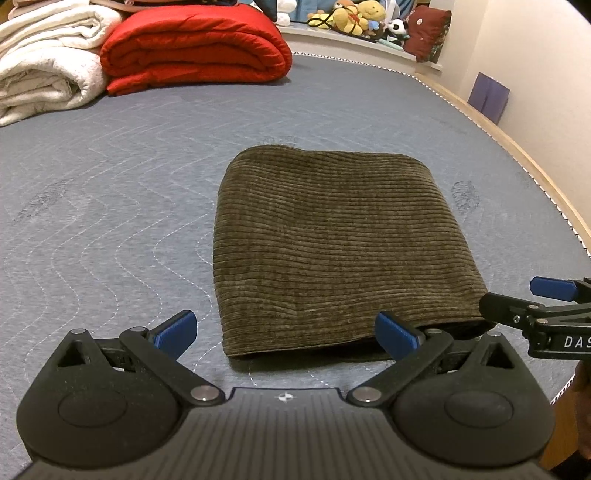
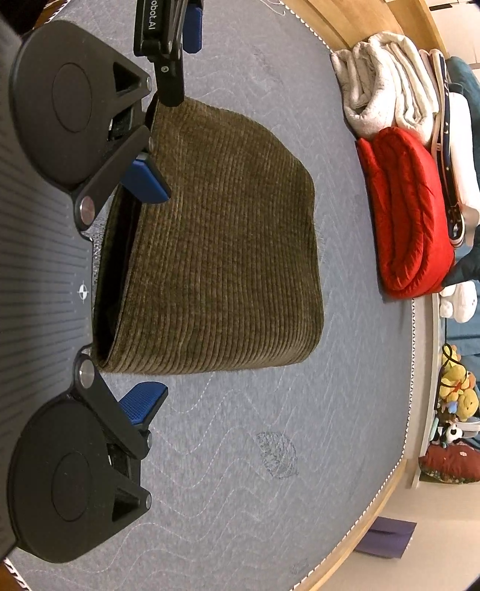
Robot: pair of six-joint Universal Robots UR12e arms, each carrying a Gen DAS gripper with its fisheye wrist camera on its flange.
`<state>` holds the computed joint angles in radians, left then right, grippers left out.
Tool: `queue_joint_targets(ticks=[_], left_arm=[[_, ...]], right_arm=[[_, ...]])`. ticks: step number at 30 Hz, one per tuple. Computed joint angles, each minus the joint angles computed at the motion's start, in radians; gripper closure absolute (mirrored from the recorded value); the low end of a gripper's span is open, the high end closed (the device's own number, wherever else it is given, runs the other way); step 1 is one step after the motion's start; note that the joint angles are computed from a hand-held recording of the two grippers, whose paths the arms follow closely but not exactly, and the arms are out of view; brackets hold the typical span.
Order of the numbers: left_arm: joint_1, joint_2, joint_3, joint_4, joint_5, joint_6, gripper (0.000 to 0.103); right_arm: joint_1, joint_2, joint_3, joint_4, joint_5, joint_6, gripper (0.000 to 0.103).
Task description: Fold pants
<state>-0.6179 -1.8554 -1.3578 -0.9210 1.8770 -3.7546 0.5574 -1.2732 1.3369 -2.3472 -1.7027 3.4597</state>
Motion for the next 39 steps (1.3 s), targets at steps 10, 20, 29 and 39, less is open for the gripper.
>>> queue_joint_targets(ticks=[10, 20, 29, 39], left_arm=[[0.000, -0.001, 0.000, 0.002, -0.001, 0.008, 0.000], [-0.001, -0.002, 0.002, 0.001, -0.001, 0.008, 0.000], [-0.001, -0.002, 0.002, 0.001, -0.001, 0.011, 0.000], [0.000, -0.003, 0.001, 0.002, -0.003, 0.015, 0.000]], right_arm=[[-0.001, 0.000, 0.002, 0.003, 0.003, -0.005, 0.001], [0.000, 0.002, 0.000, 0.006, 0.004, -0.007, 0.001], [-0.001, 0.002, 0.000, 0.008, 0.007, -0.008, 0.001], [0.001, 0.004, -0.001, 0.011, 0.007, -0.003, 0.001]])
